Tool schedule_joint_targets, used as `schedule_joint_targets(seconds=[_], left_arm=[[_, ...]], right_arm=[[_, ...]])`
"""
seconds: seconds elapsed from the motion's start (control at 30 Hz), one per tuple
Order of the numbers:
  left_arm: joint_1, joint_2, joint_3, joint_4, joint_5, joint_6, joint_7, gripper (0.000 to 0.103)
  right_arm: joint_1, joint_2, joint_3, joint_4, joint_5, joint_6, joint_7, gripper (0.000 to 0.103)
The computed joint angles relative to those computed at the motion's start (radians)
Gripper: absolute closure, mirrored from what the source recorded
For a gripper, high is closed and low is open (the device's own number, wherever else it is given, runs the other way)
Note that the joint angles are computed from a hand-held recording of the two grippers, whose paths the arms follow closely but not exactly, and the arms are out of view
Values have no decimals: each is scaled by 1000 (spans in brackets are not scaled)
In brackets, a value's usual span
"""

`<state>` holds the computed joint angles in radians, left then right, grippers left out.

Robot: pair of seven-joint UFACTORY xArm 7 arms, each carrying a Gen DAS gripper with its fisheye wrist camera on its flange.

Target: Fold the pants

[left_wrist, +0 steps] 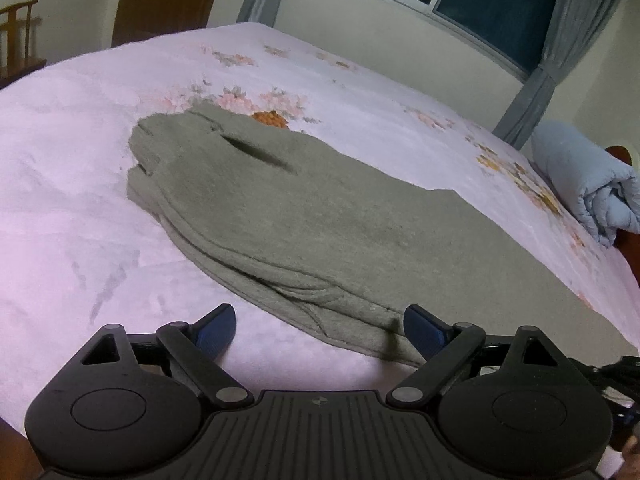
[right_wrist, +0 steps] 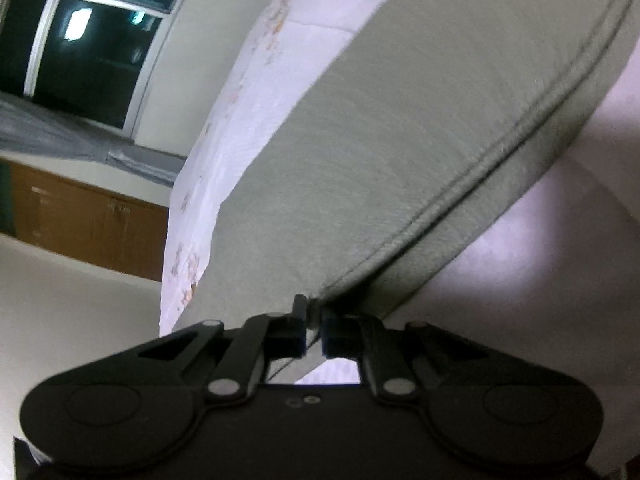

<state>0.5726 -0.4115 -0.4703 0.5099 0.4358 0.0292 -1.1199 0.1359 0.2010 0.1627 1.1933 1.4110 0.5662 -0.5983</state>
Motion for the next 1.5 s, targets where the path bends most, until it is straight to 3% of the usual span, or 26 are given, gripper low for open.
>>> schedule_joint_targets(seconds=[0.2,0.3,0.5,0.6,0.7,0.8,0.9,0.97,1.07,1.2,1.3,1.4,1.5], left_arm=[[-19,-47,17,-23,6,22,22,12],[-1,-67,3,-35,3,15,5,12],[-23,-49,39,-15,-9,28,33,12],[-95,2,124,6,-52,0,83,12],[-226,53,252,13,-154,-37,134,12],[-290,89,297,27,-227,-72,172,12],[-463,134,436,55,-356,-84,244,18],[-492,148,457,65,-395,-79,243,18],[-653,155,608,47,-507,-128,304,19],[-868,126,814,30,-639,-127,378,26],[-897,122,840,7,-693,-145,398,26],[-973,150,913,12,-728,-190,397,26],[-836,159,767,20,-709,-185,377,26]], right_arm=[[2,-70,-19,-68,26,-16,-102,103],[-13,-33,-23,-41,57,107,-65,103],[17,26,7,7,76,142,11,100],[23,45,12,22,99,102,28,95],[4,64,10,34,104,109,90,96],[-2,81,14,51,129,89,87,95],[-1,85,16,56,132,54,80,95],[0,76,17,47,135,32,67,95],[-6,60,12,27,141,29,52,94],[-14,88,12,44,147,38,69,95],[-18,84,11,41,138,44,59,95],[-22,91,13,42,150,44,55,96],[-27,83,10,36,140,56,54,96]])
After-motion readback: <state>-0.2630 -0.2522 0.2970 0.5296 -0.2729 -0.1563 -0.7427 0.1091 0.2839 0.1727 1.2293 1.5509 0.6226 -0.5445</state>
